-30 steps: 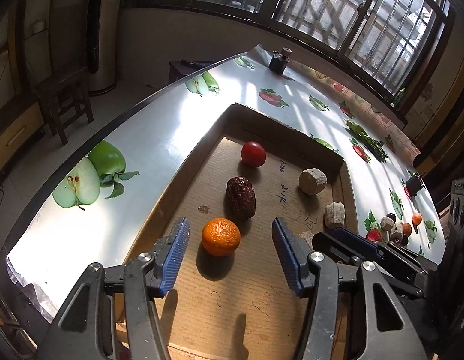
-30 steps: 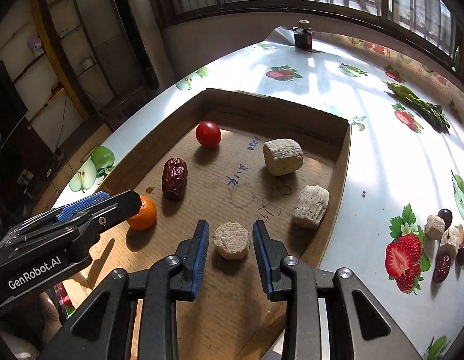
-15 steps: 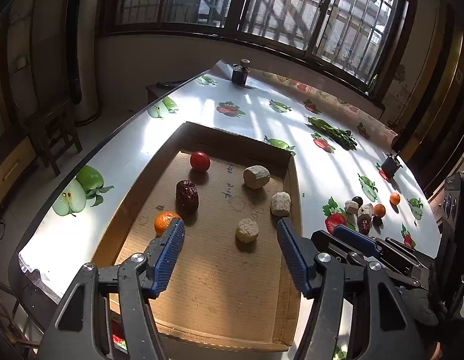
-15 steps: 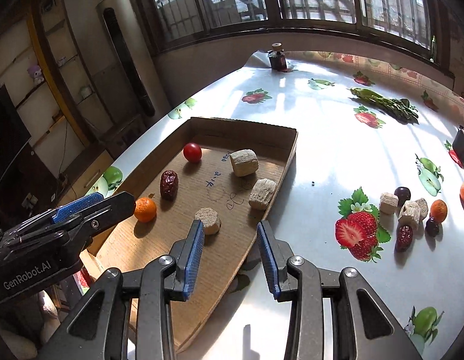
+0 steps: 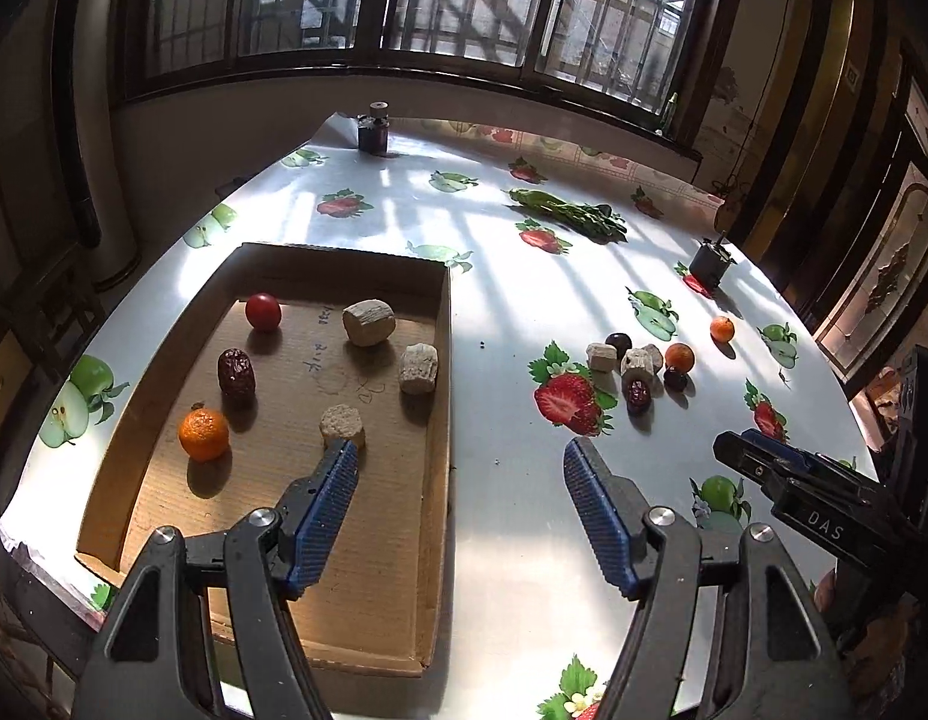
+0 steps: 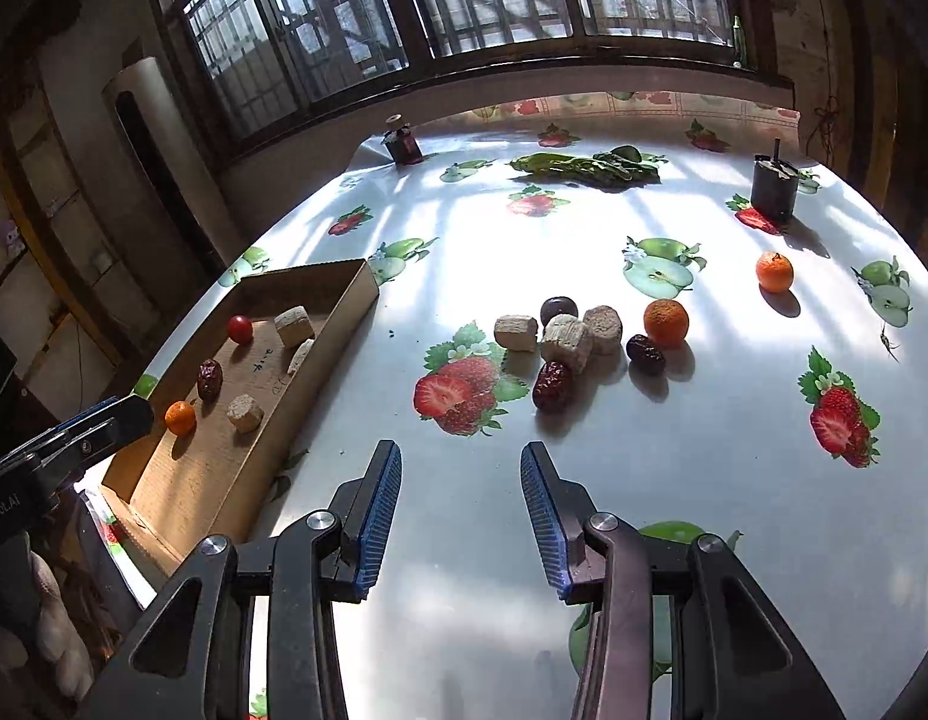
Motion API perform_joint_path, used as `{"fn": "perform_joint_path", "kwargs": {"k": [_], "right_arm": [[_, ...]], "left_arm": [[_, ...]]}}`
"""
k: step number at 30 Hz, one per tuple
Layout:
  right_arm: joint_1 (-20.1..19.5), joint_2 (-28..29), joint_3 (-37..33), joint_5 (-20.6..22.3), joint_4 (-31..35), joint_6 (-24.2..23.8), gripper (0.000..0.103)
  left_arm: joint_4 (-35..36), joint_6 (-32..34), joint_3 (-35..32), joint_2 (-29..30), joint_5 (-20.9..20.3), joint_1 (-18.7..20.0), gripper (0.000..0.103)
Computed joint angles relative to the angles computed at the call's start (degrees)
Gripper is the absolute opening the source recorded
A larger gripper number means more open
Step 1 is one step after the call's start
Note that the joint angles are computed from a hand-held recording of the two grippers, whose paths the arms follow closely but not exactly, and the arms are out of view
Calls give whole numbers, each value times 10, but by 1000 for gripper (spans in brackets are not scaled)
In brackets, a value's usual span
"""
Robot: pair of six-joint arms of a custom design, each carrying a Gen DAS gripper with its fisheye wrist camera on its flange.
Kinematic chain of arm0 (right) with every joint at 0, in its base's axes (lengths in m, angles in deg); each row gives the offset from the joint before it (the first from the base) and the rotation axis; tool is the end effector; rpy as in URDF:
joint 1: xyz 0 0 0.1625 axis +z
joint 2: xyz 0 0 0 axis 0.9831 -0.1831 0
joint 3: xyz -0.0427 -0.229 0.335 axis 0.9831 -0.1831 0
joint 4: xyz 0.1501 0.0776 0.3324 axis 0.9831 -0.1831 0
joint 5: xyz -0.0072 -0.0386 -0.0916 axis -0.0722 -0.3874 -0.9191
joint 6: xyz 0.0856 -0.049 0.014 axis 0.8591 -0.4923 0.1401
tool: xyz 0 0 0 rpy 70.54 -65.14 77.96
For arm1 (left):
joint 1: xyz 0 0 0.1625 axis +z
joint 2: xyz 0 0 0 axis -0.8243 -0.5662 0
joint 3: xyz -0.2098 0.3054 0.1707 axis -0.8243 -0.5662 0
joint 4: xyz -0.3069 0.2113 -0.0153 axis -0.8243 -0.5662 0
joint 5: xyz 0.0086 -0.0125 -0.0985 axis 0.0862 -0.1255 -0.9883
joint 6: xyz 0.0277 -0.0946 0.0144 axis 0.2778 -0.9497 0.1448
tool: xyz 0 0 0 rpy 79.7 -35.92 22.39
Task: Organize fruits
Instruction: 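Move both open tools back to the remaining fruit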
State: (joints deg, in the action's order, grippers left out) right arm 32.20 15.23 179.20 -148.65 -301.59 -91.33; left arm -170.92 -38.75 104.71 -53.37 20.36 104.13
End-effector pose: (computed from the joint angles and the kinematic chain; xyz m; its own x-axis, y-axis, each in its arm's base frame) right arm 0.2358 -0.3984 0.0813 -0.8643 0.0395 0.5015 -0.3281 0.7114 -0.6215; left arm -0.1250 -0.4369 0.2428 -0.7864 0.2892 -0.5459 0.5501 0.7299 -0.4057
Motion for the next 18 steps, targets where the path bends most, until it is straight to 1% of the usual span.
{"fn": "perform_joint_path", "kwargs": {"k": [5, 8, 10, 12, 15, 18], "right_arm": [[-42, -64, 74, -33, -65, -3, 45], [-72, -113, 99, -34, -71, 8, 45], [-94, -148, 104, -24, -51, 12, 45], [-109, -173, 97, -24, -28, 9, 45], [-131, -191, 82, -13, -4, 5, 45], [-158, -197, 67, 12, 15, 18, 45]], "left_arm": [[9, -6, -6, 32, -6, -10, 70], [19, -9, -16, 52, -20, -12, 70], [25, -8, -26, 64, -31, -15, 70], [24, -6, -37, 78, -40, -19, 70], [20, -2, -58, 107, -53, -22, 70], [26, -1, -78, 137, -59, -22, 70]]}}
